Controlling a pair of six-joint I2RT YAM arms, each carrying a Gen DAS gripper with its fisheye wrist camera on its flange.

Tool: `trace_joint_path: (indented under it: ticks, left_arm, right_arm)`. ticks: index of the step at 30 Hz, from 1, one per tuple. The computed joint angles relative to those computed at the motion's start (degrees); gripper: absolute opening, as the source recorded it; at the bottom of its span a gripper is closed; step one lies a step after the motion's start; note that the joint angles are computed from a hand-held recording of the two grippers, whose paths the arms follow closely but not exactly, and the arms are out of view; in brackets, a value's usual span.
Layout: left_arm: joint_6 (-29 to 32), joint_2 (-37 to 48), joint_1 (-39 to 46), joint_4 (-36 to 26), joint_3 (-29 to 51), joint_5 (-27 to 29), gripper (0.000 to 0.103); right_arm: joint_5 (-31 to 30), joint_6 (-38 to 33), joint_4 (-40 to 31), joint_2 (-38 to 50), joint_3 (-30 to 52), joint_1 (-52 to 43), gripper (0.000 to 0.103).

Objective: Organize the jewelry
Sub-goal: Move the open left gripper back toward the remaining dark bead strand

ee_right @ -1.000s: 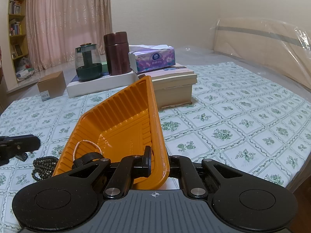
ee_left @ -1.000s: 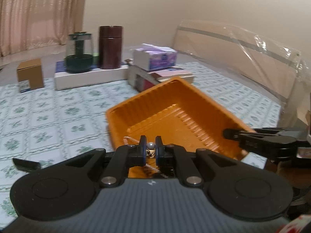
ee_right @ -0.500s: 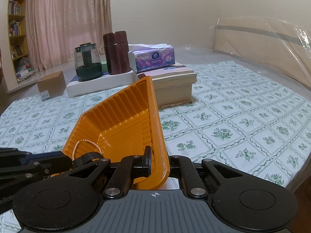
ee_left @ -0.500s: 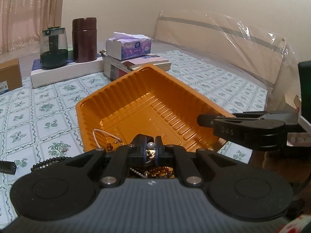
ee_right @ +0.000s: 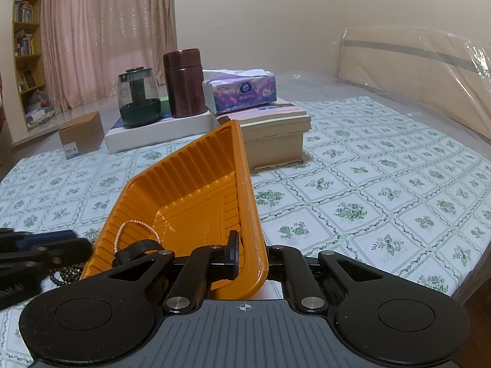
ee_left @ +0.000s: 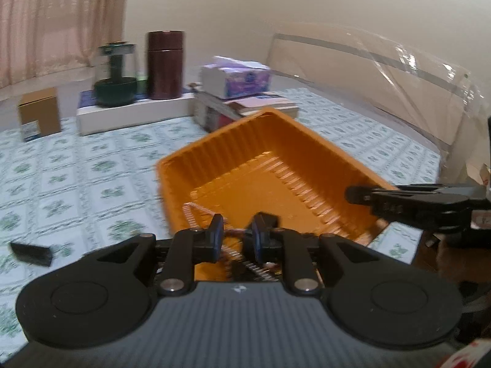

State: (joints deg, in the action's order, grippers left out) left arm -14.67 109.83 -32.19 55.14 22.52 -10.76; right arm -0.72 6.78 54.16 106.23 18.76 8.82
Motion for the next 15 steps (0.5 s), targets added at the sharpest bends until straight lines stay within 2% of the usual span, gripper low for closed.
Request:
trace_joint_path:
  ticks: [7, 15]
  left_arm:
    - [-0.8, 0.0, 7.0, 5.1, -7.3, -1.9, 0.017]
    - [0.8, 7.4, 16.9, 12.8, -11.5, -0.7, 0.017]
  right_arm:
    - [-0.1, -0.1, 0.0, 0.2, 0.2, -0.1, 0.009]
    - [0.0, -0.5, 0.1, 0.1, 0.1, -0.1, 0.009]
